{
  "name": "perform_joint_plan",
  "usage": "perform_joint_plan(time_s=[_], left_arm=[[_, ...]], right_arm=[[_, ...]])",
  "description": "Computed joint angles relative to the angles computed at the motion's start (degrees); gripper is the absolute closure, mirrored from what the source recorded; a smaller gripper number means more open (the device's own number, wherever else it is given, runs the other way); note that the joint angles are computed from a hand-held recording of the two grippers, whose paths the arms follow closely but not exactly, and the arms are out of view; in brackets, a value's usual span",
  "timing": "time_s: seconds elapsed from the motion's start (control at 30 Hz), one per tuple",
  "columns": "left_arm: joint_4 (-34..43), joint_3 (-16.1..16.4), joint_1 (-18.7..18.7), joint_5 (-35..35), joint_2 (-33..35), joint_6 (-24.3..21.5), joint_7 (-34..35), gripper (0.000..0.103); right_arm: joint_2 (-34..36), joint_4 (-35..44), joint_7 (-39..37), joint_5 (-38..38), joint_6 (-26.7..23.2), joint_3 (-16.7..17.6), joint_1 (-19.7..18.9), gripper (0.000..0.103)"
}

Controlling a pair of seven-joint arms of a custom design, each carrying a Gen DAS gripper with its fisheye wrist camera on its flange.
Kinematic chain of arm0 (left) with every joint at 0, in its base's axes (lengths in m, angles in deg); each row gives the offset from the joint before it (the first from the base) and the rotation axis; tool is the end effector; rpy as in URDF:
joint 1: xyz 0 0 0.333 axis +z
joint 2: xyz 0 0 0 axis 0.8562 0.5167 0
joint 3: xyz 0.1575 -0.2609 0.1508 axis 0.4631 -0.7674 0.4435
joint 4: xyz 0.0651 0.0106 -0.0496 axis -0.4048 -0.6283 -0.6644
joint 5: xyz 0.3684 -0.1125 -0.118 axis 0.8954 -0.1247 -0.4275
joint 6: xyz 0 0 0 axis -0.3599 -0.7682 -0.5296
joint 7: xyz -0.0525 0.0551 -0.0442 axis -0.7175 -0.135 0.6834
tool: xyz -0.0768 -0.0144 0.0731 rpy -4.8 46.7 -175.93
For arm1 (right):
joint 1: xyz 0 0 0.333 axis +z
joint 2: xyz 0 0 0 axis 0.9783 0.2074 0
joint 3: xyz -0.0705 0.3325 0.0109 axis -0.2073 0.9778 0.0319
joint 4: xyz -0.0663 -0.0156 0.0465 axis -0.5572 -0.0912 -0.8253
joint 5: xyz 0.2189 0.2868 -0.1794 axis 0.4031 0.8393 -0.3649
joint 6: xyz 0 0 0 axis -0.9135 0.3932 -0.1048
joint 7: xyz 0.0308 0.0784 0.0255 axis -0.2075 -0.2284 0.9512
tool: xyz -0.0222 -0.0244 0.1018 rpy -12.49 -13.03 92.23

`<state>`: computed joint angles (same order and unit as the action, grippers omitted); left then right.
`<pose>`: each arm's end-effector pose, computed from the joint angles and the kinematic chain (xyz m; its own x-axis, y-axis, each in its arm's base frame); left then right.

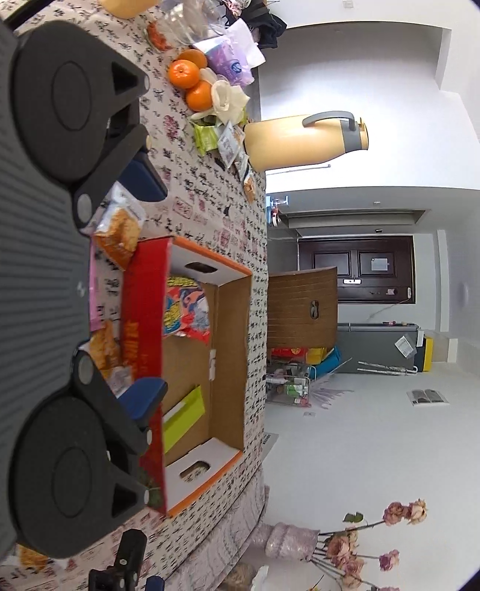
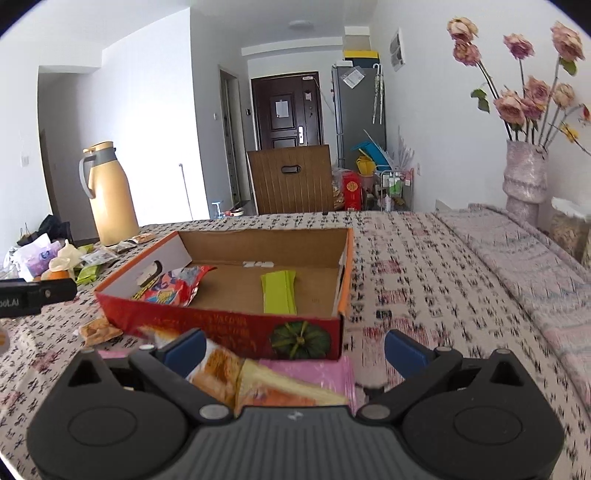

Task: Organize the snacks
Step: 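Return to the pile and grasp the orange wafer pack with the right tool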

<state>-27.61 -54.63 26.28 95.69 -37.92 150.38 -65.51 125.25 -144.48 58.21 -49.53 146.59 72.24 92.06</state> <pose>0.5693 -0.4125 0.3680 0.3517 -0.9360 -0.0160 -0.4234 -0.1439 -0.8944 0.6572 0.3219 0.3509 0.4482 -0.8861 -0.1178 -0.4796 -0.1271 -0.8682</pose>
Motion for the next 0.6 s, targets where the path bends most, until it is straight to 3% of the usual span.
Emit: perform_joint_plan(time_s=[0.2, 0.43, 0.6], left_arm=[[-3.87, -0.96, -0.72, 1.38, -1.23, 0.38, -3.76, 0.0], [-7.01, -2.02, -1.29, 3.35, -2.22, 0.33, -6.98, 0.0], [-8.63, -2.92, -1.36, 4.14, -2.49, 0.63, -8.59, 0.0]], right_arm=[[-2.32, -7.1, 2.65, -2.8, 4.13, 2.71, -3.3, 0.0], [-5.16, -13.9, 5.47, -1.65, 9.92, -1.55, 0.02, 0.0], [-6.62, -17.12, 5.93, 0.19, 11.09, -4.36, 2.45, 0.0]])
